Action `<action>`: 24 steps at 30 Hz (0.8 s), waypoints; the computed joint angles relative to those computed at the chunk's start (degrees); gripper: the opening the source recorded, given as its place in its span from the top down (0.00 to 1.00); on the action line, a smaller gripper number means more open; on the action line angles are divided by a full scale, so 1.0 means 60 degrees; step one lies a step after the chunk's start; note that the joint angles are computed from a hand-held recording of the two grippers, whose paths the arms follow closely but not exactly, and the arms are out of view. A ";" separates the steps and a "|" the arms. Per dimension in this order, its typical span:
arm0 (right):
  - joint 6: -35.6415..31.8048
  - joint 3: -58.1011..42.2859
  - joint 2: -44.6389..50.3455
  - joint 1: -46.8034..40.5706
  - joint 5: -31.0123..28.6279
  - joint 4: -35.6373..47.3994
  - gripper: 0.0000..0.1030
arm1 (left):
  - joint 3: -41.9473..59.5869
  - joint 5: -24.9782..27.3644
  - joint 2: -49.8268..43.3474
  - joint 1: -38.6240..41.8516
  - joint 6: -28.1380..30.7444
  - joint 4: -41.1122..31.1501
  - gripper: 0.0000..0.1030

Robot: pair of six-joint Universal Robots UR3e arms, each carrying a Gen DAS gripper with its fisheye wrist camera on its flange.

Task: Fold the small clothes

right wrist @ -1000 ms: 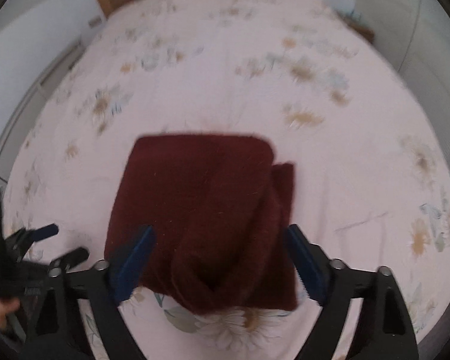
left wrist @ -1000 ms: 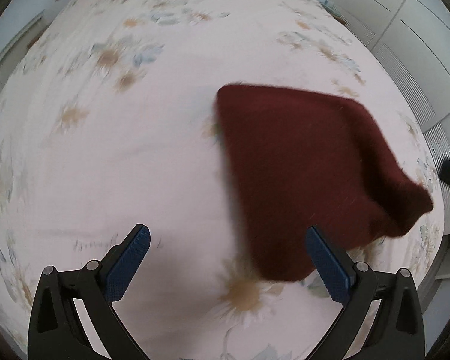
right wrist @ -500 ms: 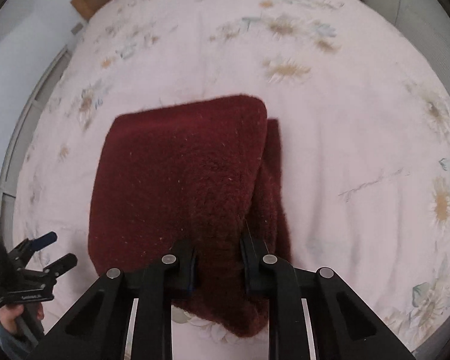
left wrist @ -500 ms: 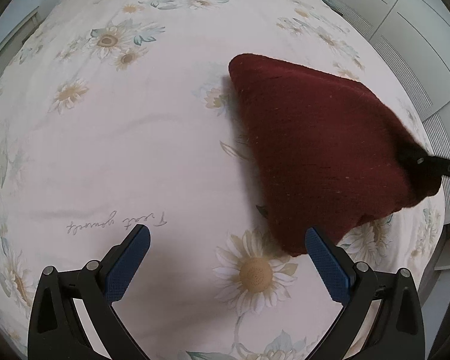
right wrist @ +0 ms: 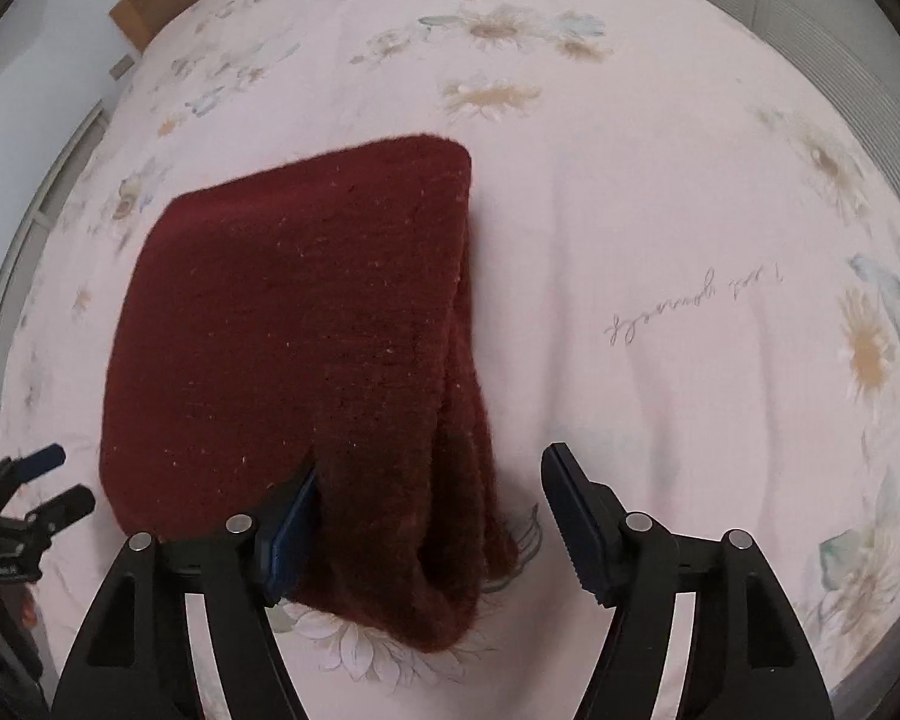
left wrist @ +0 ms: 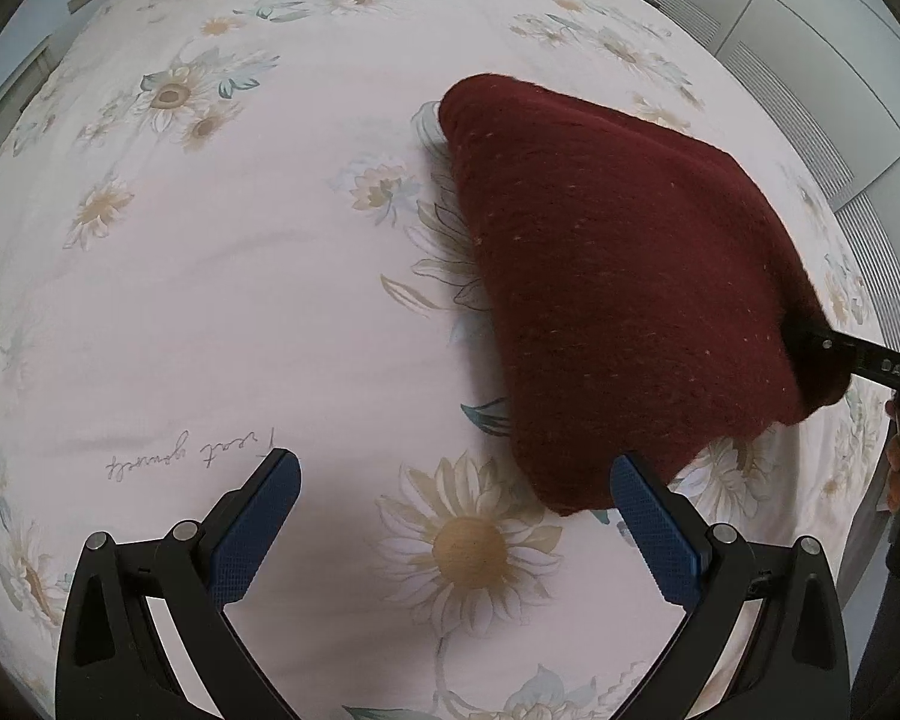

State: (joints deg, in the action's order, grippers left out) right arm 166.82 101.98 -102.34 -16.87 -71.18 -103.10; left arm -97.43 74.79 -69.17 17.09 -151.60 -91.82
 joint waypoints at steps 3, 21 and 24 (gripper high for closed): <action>0.0085 -0.0405 -0.0007 0.0115 -0.0134 0.0228 0.26 | 0.0084 -0.0015 -0.0124 -0.0110 -0.0175 0.0162 0.01; 0.0626 -0.2061 0.2701 0.1398 -0.0389 -0.0098 0.00 | 0.3049 0.0486 -0.4100 -0.2234 -0.2446 0.1418 0.01; 0.0364 -0.0989 0.2537 0.1037 -0.0102 -0.0639 0.00 | 0.2599 -0.0127 -0.4207 -0.2102 -0.2578 0.1526 0.01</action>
